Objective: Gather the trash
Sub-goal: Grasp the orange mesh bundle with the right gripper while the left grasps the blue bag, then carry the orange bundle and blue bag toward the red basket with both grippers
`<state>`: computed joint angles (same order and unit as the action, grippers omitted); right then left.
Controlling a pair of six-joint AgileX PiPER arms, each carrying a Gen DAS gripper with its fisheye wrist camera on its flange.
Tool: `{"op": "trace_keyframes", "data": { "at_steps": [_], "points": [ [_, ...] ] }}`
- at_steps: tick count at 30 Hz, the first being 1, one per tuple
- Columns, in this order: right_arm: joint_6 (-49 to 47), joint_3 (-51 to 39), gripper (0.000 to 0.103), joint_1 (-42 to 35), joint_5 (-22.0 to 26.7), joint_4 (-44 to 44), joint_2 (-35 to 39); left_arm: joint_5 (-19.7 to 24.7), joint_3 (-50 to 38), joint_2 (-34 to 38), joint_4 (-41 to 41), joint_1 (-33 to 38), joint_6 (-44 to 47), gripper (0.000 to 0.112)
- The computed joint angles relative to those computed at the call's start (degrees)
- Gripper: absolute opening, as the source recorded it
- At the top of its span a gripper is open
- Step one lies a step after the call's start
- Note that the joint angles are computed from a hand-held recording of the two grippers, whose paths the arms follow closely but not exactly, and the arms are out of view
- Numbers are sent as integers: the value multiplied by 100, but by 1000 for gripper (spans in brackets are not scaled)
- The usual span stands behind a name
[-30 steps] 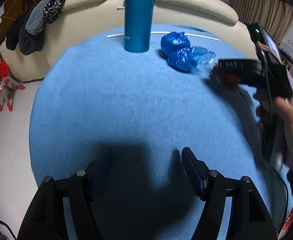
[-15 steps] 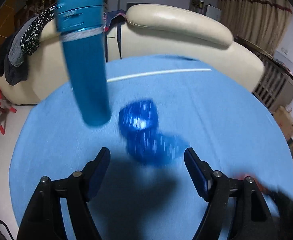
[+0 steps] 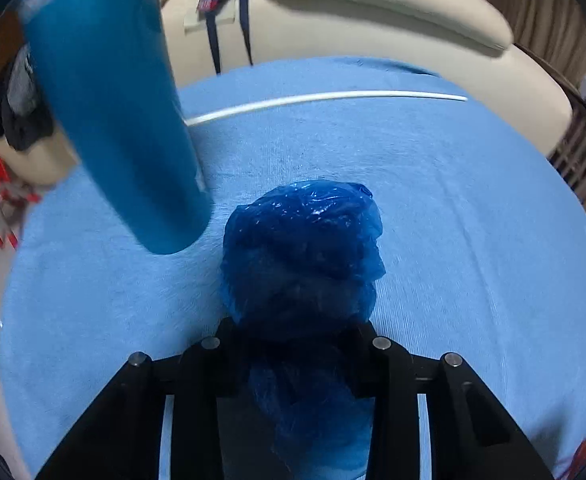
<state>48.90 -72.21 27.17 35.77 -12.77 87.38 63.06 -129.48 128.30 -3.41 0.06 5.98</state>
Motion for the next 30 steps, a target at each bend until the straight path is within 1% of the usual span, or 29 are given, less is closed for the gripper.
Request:
{"op": "trace_keyframes", "data": {
  "at_steps": [2,5,10,13,14,15,18,19,22,24,26,30],
  "points": [
    [122,111,69,52,-70,-8,-100,-518,1061,-654,0,-33,172,37],
    [539,270,69,247,-68,-301,-258,-1121,2440,-1573,48,-75,257,37],
    [1415,673,70,660,34,-844,-665,-1613,4091,-2683,-135,-118,296,37],
    [2021,895,70,996,228,-1301,-960,-1808,5024,-3368,-253,-177,407,37],
    [2237,1001,70,1120,296,-1449,-1095,-1835,5279,-3577,-282,-192,388,37],
    [2427,1099,70,1227,362,-1582,-1217,-1751,5306,-3671,-358,-168,429,37],
    [3069,1356,70,1631,637,-2024,-1544,-1650,6004,-4382,-598,2,750,37],
    [3244,1413,70,1774,748,-2150,-1629,-1625,6038,-4449,-603,-6,791,37],
    [3766,1530,70,2285,1202,-2533,-1883,-1645,6491,-4962,-614,-43,893,37],
    [4124,1555,70,2688,1587,-2825,-2030,-1600,6819,-5404,-667,-51,992,37],
    [4459,1544,70,3134,2025,-3114,-2143,-1517,7018,-5730,-773,-14,1182,37],
    [5029,1536,70,3911,2767,-3533,-2309,-1380,7148,-6129,-864,22,1377,37]
  ]
}}
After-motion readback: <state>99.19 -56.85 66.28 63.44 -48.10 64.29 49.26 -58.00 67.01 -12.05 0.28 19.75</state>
